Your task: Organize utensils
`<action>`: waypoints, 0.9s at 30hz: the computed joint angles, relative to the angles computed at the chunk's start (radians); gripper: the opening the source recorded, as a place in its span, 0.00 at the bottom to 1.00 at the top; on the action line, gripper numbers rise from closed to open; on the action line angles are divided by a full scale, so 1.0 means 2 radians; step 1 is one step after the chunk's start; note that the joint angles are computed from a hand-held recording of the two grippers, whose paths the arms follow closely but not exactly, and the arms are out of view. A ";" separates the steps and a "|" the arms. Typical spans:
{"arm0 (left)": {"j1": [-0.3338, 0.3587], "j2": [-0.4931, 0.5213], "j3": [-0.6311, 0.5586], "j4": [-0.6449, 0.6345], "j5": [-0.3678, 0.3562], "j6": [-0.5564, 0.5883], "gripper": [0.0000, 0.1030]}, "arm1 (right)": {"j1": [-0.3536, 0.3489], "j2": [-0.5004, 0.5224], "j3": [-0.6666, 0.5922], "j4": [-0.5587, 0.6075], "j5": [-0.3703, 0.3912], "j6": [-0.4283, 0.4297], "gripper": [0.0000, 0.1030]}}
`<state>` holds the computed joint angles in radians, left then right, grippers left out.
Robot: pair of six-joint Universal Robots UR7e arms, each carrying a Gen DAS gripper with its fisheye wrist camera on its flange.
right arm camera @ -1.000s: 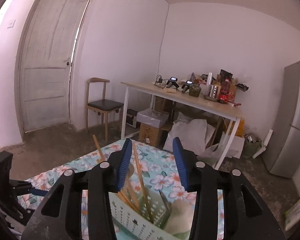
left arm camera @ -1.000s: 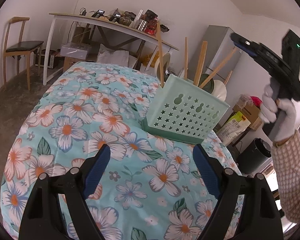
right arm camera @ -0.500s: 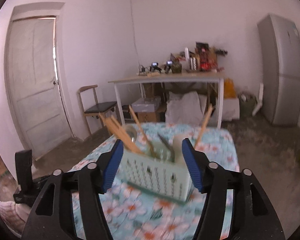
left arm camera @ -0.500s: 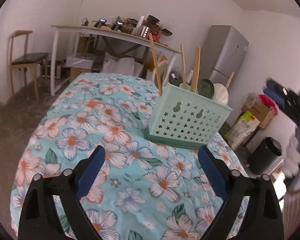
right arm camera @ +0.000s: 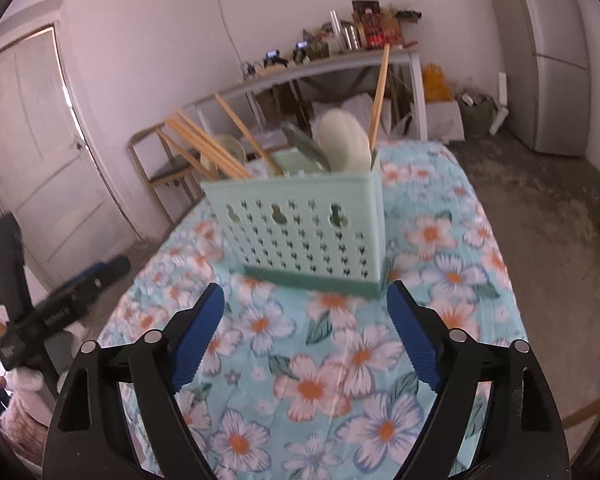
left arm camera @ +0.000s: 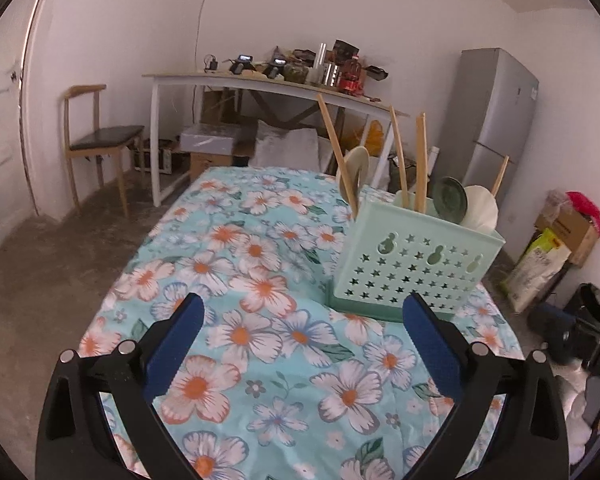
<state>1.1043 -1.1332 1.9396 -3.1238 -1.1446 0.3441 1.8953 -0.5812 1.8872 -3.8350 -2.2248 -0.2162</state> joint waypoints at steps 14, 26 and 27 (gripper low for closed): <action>-0.015 0.009 -0.009 0.001 0.073 -0.012 0.94 | 0.005 0.003 -0.012 0.047 -0.017 0.022 0.85; -0.018 0.005 -0.021 0.046 0.105 -0.030 0.94 | 0.024 -0.004 -0.056 0.149 -0.041 0.058 0.85; -0.019 0.006 -0.022 0.046 0.105 -0.028 0.94 | 0.025 -0.006 -0.058 0.155 -0.043 0.061 0.85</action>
